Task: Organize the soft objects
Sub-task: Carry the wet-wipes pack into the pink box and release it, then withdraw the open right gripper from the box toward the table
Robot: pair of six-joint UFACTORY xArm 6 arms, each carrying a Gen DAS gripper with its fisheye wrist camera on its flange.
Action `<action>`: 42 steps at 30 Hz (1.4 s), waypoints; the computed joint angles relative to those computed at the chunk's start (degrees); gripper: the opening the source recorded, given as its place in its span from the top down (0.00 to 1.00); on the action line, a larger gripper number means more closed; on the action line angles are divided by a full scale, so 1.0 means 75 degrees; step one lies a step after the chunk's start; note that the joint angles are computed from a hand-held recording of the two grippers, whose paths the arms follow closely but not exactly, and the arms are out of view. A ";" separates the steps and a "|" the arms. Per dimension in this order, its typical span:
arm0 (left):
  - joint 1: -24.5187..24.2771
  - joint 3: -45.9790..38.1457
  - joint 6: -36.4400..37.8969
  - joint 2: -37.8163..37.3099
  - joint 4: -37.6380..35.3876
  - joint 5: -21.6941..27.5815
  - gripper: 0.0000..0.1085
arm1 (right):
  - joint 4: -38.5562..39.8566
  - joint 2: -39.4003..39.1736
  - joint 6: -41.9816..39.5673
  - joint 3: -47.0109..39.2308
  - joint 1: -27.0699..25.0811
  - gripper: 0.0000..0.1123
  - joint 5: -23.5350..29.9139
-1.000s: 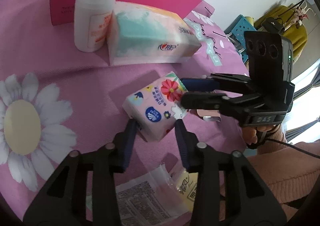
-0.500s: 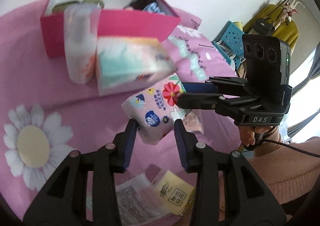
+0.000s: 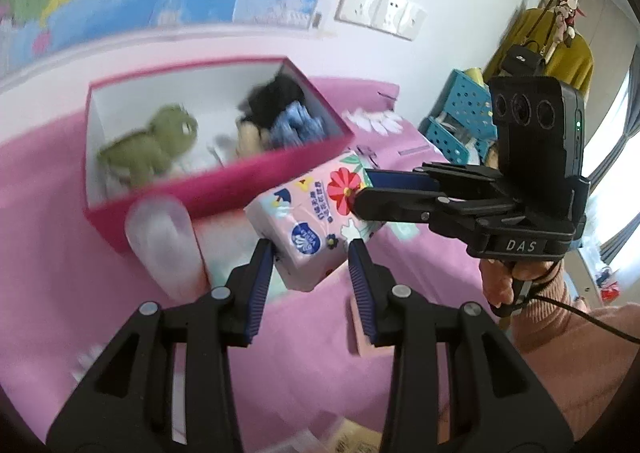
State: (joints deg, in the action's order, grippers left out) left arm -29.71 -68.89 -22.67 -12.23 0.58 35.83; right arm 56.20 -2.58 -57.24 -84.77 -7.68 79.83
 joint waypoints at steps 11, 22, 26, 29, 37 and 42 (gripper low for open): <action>0.0776 -0.1694 0.0255 0.1308 -0.0033 0.0632 0.62 | 0.0076 0.1595 0.0933 -0.1946 0.0625 0.77 -0.0636; 0.1147 -0.2721 -0.0060 0.2271 -0.0121 0.1366 0.62 | -0.0650 0.2890 0.2097 -0.3185 0.1143 0.77 -0.0983; 0.1233 -0.2896 -0.0313 0.2419 0.0021 0.1481 0.62 | -0.1095 0.2930 0.2406 -0.3166 0.1338 0.73 -0.1467; 0.1242 -0.2741 -0.0595 0.2288 0.0332 0.1432 0.62 | -0.1319 0.2694 0.2379 -0.2819 0.1446 0.66 -0.2008; 0.1070 -0.1480 -0.0823 0.1201 0.0812 0.0619 0.62 | -0.0991 0.1850 0.1518 -0.1873 0.1127 0.66 -0.1787; 0.0767 -0.0145 -0.0988 -0.0008 0.1134 -0.0099 0.61 | -0.0467 0.1114 0.0774 -0.1139 0.0725 0.66 -0.1170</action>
